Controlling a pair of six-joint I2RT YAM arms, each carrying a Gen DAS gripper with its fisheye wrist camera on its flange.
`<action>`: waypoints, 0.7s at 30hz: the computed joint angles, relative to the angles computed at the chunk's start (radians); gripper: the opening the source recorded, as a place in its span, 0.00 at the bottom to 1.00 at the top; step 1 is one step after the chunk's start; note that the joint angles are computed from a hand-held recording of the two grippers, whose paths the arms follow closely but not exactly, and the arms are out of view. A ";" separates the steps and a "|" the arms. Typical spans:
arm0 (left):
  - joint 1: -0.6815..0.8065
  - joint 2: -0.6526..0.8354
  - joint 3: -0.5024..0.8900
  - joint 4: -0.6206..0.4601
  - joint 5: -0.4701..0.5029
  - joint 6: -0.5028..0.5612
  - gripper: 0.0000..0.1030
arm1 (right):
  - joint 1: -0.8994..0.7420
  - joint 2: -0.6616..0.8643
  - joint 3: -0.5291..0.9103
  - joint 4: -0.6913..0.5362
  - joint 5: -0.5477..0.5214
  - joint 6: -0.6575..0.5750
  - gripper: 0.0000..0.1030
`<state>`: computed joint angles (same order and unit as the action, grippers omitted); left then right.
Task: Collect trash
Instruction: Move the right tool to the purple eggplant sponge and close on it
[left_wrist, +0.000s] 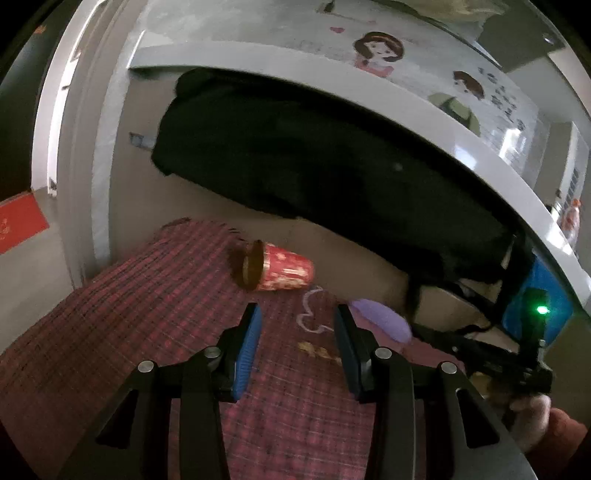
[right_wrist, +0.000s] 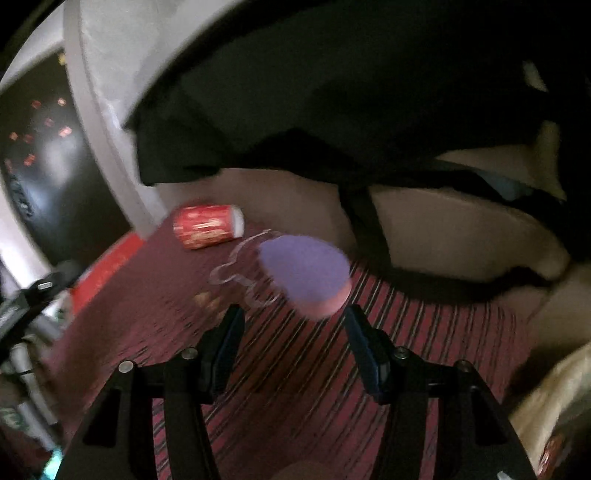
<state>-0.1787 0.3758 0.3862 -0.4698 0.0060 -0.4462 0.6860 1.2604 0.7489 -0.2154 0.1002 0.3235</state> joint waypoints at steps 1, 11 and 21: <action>0.065 0.020 -0.004 0.019 0.060 0.025 0.41 | -0.010 0.056 0.019 0.035 0.010 -0.004 0.52; 0.376 0.254 -0.020 0.205 0.347 0.160 0.41 | -0.108 0.395 0.190 0.166 -0.063 0.006 0.52; 0.367 0.230 -0.046 0.209 0.348 0.128 0.41 | 0.088 0.198 0.066 0.198 -0.080 -0.091 0.53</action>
<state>0.1883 0.6055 0.3397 -0.2605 0.3540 -0.3185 0.7741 1.4587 0.8145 -0.0176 0.0198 0.2327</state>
